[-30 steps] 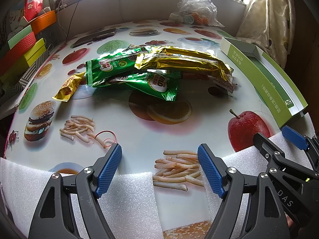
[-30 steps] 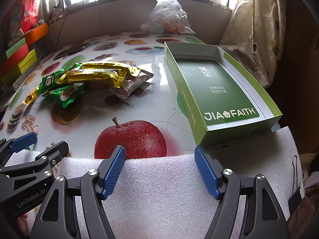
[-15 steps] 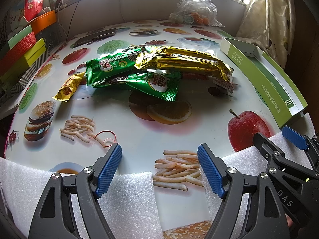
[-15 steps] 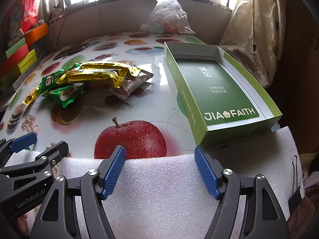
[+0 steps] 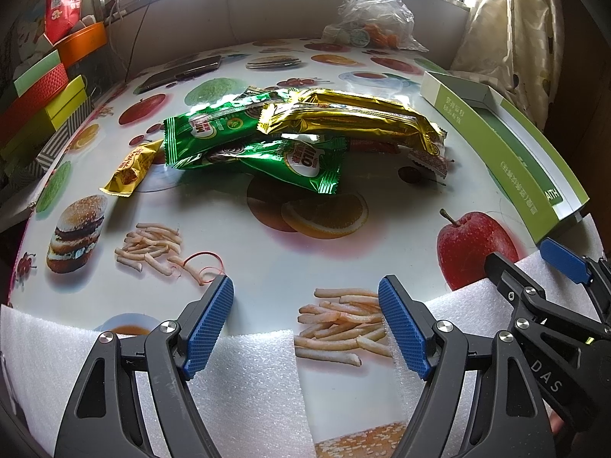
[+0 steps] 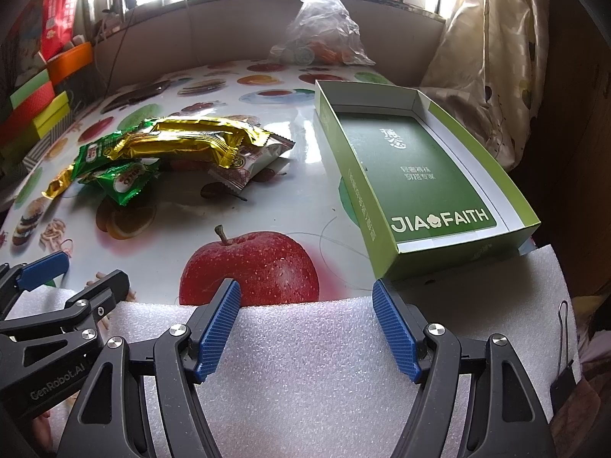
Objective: Organize snacks
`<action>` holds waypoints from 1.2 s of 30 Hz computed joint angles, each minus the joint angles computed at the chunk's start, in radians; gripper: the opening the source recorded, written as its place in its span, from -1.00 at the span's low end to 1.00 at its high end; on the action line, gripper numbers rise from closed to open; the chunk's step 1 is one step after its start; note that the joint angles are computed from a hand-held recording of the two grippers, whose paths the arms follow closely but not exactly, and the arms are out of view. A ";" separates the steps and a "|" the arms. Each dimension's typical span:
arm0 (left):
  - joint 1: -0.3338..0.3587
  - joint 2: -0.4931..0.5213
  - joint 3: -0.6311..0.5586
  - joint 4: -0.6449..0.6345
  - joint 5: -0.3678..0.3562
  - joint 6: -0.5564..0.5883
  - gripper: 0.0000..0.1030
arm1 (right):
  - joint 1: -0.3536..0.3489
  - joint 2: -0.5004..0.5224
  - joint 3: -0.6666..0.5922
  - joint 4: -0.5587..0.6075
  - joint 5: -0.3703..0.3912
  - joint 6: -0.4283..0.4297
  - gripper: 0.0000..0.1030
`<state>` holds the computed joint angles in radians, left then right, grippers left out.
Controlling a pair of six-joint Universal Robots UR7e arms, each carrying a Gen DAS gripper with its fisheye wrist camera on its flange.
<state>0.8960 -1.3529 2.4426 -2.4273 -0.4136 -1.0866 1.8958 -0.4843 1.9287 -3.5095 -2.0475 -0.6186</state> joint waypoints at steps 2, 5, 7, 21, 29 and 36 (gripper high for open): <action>-0.001 -0.001 0.000 0.005 0.002 -0.004 0.53 | 0.001 0.001 0.000 -0.001 -0.001 -0.001 0.40; -0.002 -0.007 0.004 0.003 0.001 -0.002 0.53 | 0.001 0.002 -0.001 -0.002 0.003 -0.001 0.41; -0.001 -0.010 0.004 0.006 -0.001 0.000 0.53 | 0.004 0.004 -0.002 -0.002 0.000 -0.001 0.41; 0.031 -0.137 0.019 -0.027 -0.004 0.083 0.53 | 0.030 -0.004 -0.052 0.100 0.092 -0.098 0.40; 0.083 -0.228 0.004 0.006 0.037 0.105 0.53 | 0.070 0.038 -0.196 0.278 0.154 -0.190 0.40; 0.125 -0.248 -0.010 -0.051 0.038 0.192 0.53 | 0.097 0.112 -0.317 0.354 0.127 -0.280 0.39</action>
